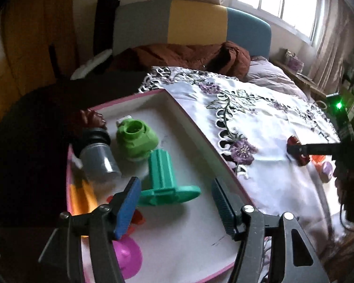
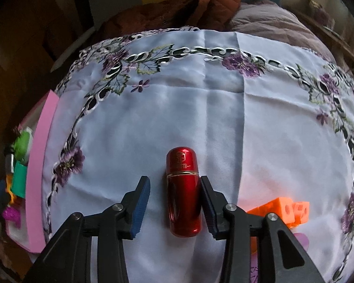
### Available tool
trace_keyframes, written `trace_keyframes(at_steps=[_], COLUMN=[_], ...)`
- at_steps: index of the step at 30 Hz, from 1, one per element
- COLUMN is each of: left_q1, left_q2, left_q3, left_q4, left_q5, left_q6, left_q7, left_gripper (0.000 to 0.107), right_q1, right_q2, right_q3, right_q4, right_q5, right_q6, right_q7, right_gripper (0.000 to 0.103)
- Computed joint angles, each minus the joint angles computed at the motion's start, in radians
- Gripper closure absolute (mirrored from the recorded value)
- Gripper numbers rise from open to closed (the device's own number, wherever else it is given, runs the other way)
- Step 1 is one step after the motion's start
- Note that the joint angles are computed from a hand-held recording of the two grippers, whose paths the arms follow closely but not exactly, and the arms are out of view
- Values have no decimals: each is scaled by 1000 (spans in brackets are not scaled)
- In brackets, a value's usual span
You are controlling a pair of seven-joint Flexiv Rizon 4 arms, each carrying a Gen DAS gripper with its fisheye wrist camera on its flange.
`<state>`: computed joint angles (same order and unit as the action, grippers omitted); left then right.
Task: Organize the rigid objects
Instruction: 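Carry the red cylinder into the tray and release with the right gripper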
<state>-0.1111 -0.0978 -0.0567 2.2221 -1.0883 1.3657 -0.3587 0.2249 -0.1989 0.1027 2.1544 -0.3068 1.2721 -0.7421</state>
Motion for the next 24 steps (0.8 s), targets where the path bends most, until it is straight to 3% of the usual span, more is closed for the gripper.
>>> trace_keyframes(at_steps=[8, 11, 16, 24], left_q1=[-8, -21, -76, -110], left_q2=[22, 25, 32, 35], left_q3=[12, -2, -19, 2], left_q4=[32, 36, 23, 14], left_q5=[-5, -76, -298, -363], left_q6=[43, 98, 185, 219], left_q7=[-33, 15, 171, 188], left_gripper=[36, 32, 24, 15], right_q1=[29, 25, 21, 19], right_q2=[4, 1, 0, -1], right_q3=[-40, -40, -37, -50], right_q4=[16, 19, 17, 31], right_q5=[-151, -180, -207, -275], right_q6=[-22, -18, -29, -6], right_q7=[78, 88, 94, 154], right_gripper=[63, 61, 61, 61])
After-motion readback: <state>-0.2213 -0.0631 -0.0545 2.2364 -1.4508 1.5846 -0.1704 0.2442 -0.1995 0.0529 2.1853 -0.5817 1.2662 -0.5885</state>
